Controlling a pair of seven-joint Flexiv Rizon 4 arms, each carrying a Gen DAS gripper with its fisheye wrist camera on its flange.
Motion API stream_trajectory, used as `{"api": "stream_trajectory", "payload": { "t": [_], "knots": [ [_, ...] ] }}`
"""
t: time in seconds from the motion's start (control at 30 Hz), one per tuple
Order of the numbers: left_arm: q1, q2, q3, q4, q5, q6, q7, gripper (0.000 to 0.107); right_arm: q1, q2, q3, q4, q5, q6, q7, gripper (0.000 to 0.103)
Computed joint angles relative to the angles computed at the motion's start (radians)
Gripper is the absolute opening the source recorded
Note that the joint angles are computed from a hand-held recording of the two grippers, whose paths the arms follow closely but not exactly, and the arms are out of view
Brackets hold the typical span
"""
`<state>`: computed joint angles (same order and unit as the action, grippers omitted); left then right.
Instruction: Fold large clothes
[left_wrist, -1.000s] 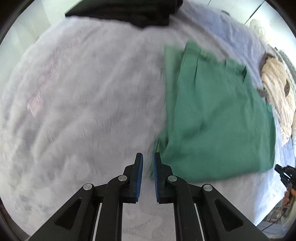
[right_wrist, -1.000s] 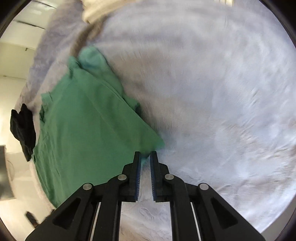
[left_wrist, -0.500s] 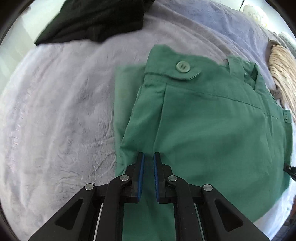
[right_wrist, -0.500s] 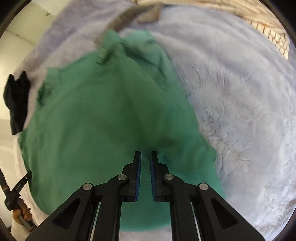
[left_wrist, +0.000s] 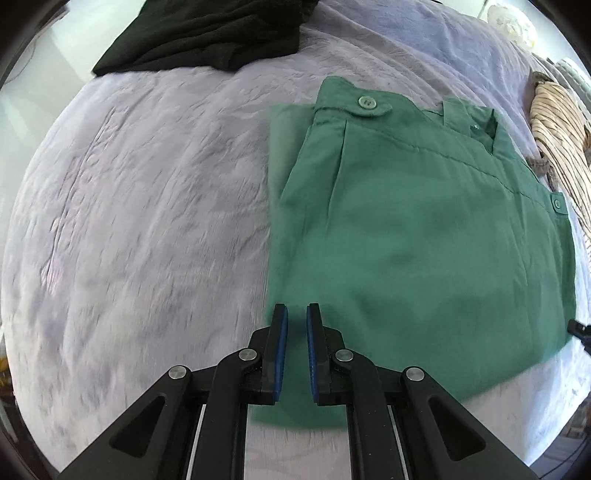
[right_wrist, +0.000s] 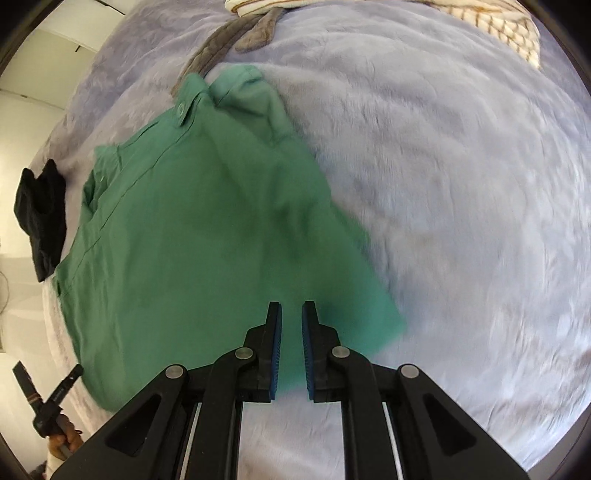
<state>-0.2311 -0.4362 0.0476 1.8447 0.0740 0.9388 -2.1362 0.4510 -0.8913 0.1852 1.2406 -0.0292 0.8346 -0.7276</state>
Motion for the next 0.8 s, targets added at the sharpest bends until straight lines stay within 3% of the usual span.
{"api": "stream_trajectory", "payload": {
  "t": [0.2,0.23,0.33,0.37,0.4,0.43,0.47,0.5,0.57,0.8],
  "knots": [
    [-0.027,0.055,-0.005,0.054,0.005,-0.062,-0.058,0.012,0.013,0.053,0.042,0.074,0.042,0.010,0.003,0.014],
    [-0.027,0.064,-0.010,0.065,0.002,-0.070,-0.060,0.012,0.017,0.058,0.047,0.081,0.047,0.008,0.005,0.021],
    [-0.020,0.096,-0.032,0.116,-0.021,-0.077,-0.046,0.012,0.032,0.076,0.059,0.104,0.060,0.004,0.014,0.058],
    [-0.022,0.107,-0.036,0.131,-0.022,-0.079,-0.046,0.012,0.041,0.082,0.059,0.113,0.060,0.007,0.017,0.060],
    [-0.025,0.121,-0.039,0.149,-0.024,-0.082,-0.049,0.027,0.045,0.085,0.064,0.117,0.061,0.007,0.014,0.060],
    [-0.026,0.130,-0.042,0.161,-0.026,-0.086,-0.054,0.051,0.046,0.085,0.073,0.114,0.067,0.000,0.008,0.060],
    [-0.030,0.142,-0.040,0.172,-0.021,-0.092,-0.070,0.101,0.048,0.085,0.082,0.113,0.075,-0.005,0.002,0.060],
    [-0.055,0.162,-0.022,0.178,0.036,-0.094,-0.139,0.102,0.049,0.096,0.088,0.127,0.083,-0.003,-0.002,0.060],
    [-0.061,0.183,-0.028,0.184,0.076,-0.106,-0.153,0.102,0.057,0.094,0.099,0.118,0.093,-0.016,-0.009,0.061],
    [-0.040,0.234,-0.057,0.255,0.040,-0.099,-0.144,0.102,0.090,0.078,0.120,0.079,0.123,-0.052,-0.031,0.068]
  ]
}}
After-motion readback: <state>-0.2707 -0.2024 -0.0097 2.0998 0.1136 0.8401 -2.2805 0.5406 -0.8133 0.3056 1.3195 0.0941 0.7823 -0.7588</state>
